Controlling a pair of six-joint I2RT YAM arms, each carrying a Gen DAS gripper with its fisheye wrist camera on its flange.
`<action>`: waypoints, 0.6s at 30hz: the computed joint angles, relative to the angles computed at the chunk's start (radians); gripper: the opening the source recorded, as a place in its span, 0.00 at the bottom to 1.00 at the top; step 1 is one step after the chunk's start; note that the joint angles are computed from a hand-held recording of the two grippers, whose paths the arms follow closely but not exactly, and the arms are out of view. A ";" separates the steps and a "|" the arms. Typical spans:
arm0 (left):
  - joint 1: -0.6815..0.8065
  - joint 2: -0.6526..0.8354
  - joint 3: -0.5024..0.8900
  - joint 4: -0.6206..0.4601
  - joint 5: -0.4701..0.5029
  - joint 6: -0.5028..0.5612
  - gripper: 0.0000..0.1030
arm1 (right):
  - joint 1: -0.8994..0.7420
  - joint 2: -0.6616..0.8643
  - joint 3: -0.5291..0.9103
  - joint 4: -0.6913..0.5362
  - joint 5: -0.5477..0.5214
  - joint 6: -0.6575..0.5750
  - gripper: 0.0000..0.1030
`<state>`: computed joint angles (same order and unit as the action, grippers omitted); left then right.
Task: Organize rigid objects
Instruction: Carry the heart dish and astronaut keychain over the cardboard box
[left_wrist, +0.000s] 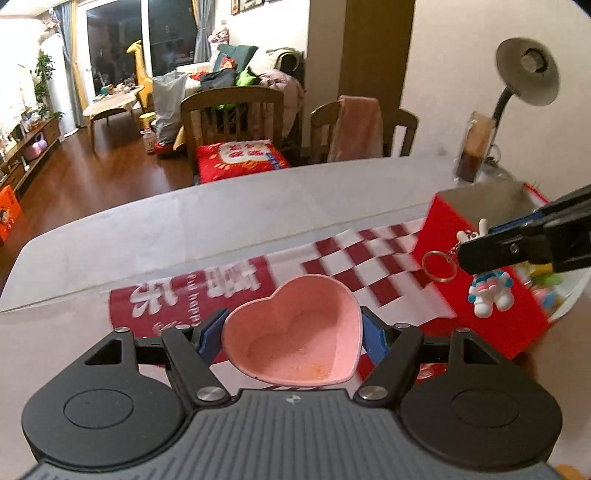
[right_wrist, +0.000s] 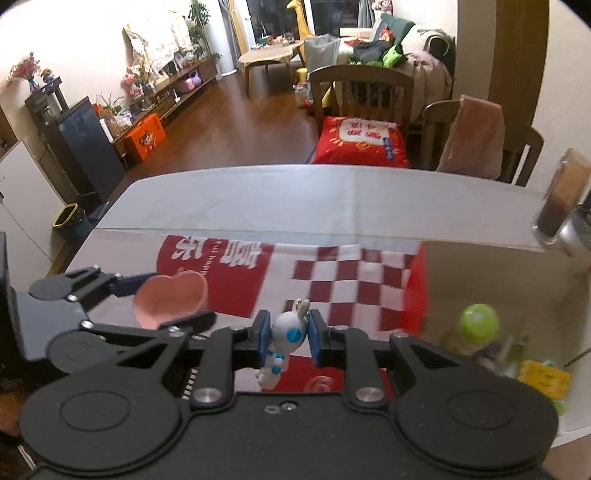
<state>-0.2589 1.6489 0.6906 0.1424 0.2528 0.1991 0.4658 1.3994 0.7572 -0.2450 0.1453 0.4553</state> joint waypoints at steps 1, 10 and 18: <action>-0.019 -0.024 0.000 -0.012 -0.008 -0.011 0.71 | -0.017 -0.031 -0.018 -0.008 -0.006 -0.015 0.20; -0.240 -0.122 0.061 -0.121 -0.117 -0.140 0.71 | -0.283 -0.290 -0.162 -0.082 -0.102 -0.189 0.20; -0.471 -0.063 0.155 -0.140 -0.231 -0.206 0.71 | -0.618 -0.360 -0.240 -0.097 -0.247 -0.383 0.20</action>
<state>-0.7295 1.5861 0.8456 0.0029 0.0213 -0.0066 -0.1519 1.0395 0.5174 -0.3419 -0.1012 0.0720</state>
